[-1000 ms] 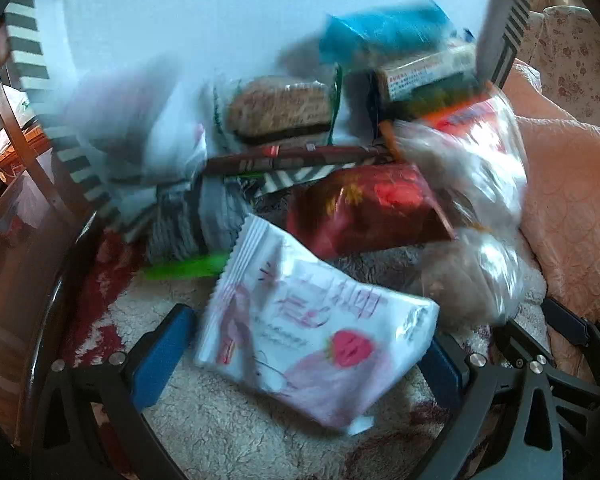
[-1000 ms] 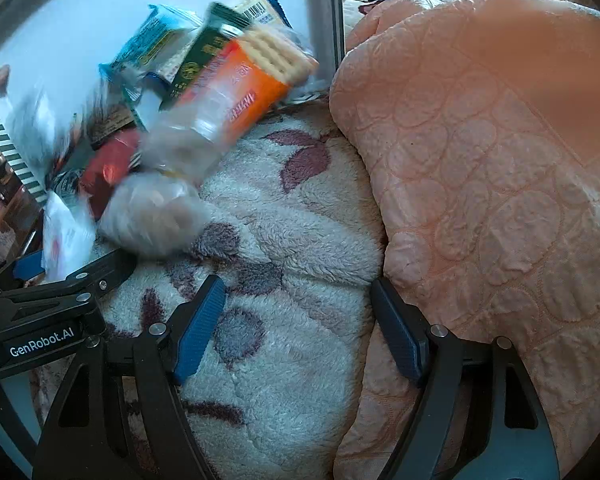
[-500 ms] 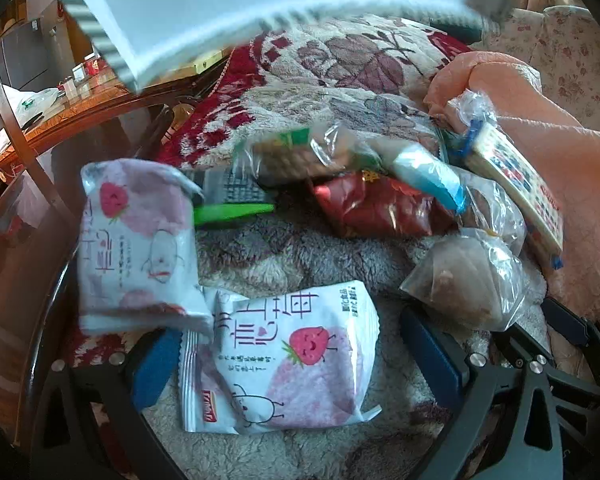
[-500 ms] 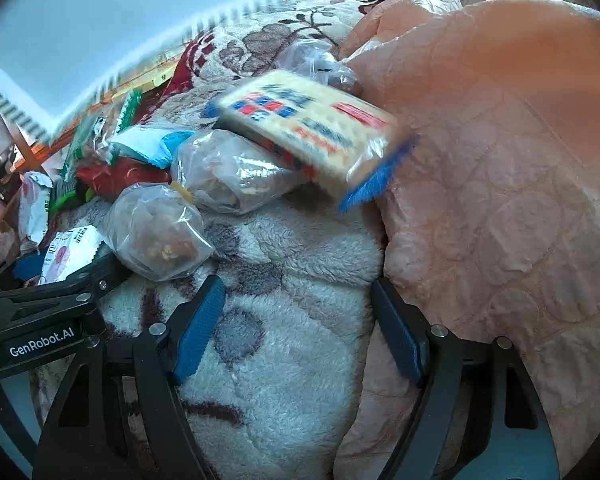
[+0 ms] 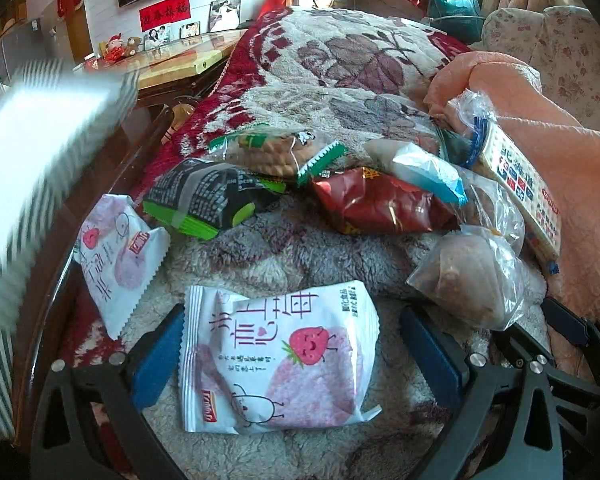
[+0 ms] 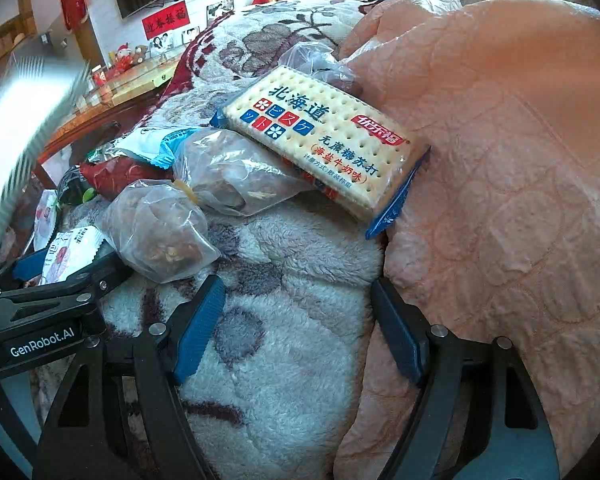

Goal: Organize snacks

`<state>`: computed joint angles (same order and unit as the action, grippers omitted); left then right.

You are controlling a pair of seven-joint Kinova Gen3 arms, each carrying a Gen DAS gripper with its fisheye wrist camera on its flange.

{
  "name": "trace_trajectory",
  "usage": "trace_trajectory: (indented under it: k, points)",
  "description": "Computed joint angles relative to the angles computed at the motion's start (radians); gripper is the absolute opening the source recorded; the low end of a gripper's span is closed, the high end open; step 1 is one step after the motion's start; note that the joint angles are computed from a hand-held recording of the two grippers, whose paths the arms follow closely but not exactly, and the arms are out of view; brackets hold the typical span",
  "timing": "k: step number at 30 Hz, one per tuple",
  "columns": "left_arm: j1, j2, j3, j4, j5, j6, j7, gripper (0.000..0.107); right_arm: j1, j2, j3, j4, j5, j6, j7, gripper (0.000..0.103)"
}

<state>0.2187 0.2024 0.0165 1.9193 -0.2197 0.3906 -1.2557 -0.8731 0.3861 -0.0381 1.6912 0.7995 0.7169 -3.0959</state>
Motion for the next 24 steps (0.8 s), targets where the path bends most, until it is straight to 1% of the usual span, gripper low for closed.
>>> trace_trajectory:
  k: [24]
  points:
    - [0.005,0.002,-0.002,0.002,-0.007,-0.003,0.010,0.103,0.002,0.000,0.000,0.002,-0.001,-0.005,0.000,0.077]
